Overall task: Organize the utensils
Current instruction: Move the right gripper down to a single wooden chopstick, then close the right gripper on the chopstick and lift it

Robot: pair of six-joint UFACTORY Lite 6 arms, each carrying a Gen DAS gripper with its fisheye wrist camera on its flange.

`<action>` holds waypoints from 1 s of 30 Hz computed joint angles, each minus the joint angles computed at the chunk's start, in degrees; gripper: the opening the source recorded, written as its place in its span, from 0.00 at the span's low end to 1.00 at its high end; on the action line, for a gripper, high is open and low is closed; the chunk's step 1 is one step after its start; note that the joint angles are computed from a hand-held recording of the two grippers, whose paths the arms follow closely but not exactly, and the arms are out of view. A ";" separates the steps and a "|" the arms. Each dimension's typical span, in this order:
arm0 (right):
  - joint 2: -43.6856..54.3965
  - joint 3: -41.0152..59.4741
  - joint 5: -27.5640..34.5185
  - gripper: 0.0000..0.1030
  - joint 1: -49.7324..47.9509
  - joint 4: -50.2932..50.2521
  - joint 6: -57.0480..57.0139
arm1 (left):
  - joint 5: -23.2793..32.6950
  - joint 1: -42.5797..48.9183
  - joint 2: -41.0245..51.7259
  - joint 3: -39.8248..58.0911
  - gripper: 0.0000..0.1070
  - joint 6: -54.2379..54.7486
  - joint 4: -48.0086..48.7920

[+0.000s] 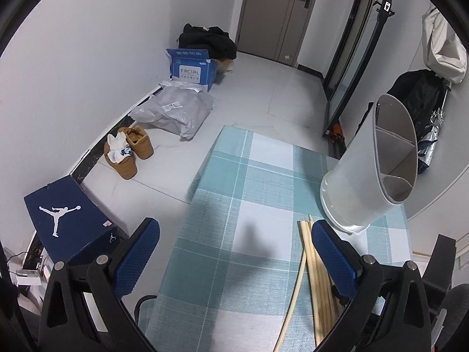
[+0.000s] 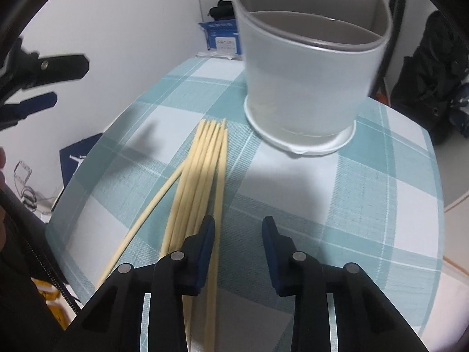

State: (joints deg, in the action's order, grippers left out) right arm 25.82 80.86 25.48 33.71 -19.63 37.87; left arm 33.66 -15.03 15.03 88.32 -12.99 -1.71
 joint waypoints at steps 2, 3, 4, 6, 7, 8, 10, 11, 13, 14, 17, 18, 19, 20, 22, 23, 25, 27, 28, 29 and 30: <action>0.79 0.97 1.35 0.30 1.22 -3.64 2.15 | 0.19 0.08 0.44 0.31 0.95 -0.17 0.44; 1.00 1.25 1.66 0.27 1.57 -5.19 3.35 | 0.31 0.14 0.52 0.35 0.95 -0.16 0.56; 1.35 1.77 2.07 0.24 1.83 -6.15 4.17 | 0.40 0.29 0.77 0.54 0.95 -0.06 0.58; 2.17 3.05 2.41 0.13 1.87 -5.57 3.38 | 0.40 0.37 0.75 0.48 0.95 -0.11 0.75; 2.68 3.79 2.69 0.11 2.07 -5.36 2.71 | 0.40 0.41 0.67 0.36 0.95 -0.38 1.12; 3.07 4.26 3.14 0.05 2.15 -5.28 2.23 | 0.42 0.56 0.72 0.41 0.95 -0.41 1.19; 3.64 4.91 3.87 0.05 2.67 -6.37 2.81 | 0.45 0.95 0.59 0.33 0.95 0.06 0.55; 3.29 4.58 3.99 0.05 2.59 -5.68 2.21 | 0.46 1.26 0.68 0.39 0.95 0.41 0.13; 2.03 3.48 4.03 0.04 1.86 -2.30 -0.48 | 0.84 1.77 0.86 0.69 0.95 0.96 -0.90; 0.98 2.52 4.42 0.04 1.32 -0.51 -1.78 | 1.08 2.05 1.19 1.05 0.95 1.61 -1.81; -3.21 -1.31 5.88 0.04 -0.46 4.59 -5.79 | 2.83 2.25 2.55 2.70 0.95 2.02 -2.40; -4.79 -2.77 6.27 0.04 -1.26 7.10 -7.58 | 3.86 2.15 3.16 3.52 0.95 2.04 -2.32; -5.98 -3.90 6.84 0.04 -2.07 9.57 -9.34 | 4.13 2.08 3.19 3.50 0.95 2.33 -2.50; -7.60 -5.42 7.89 0.04 -2.97 12.82 -11.85 | 4.29 1.98 3.18 3.59 0.95 2.41 -2.50; -10.69 -8.46 9.44 0.04 -3.72 16.54 -15.22 | 3.64 1.57 2.71 3.31 0.95 1.68 -1.72; -11.62 -9.47 10.10 0.04 -3.74 17.20 -15.89 | 3.43 1.39 2.62 3.35 0.95 1.51 -1.41; -14.06 -12.13 10.69 0.04 -4.43 20.54 -18.82 | 2.80 0.75 2.21 3.15 0.95 0.91 -0.24; -15.36 -13.31 10.53 0.08 -5.30 22.46 -20.73 | 2.29 0.18 1.86 2.82 0.95 0.29 0.83; -15.44 -13.22 10.27 0.08 -5.67 22.51 -21.13 | 2.06 -0.11 1.85 2.69 0.95 0.05 1.38; -15.38 -12.92 10.24 0.09 -5.97 22.51 -21.46 | 1.87 -0.39 1.89 2.52 0.95 -0.19 1.88; -13.77 -11.30 9.91 0.10 -6.27 22.46 -21.77 | 1.68 -0.67 1.95 2.33 0.95 -0.58 2.59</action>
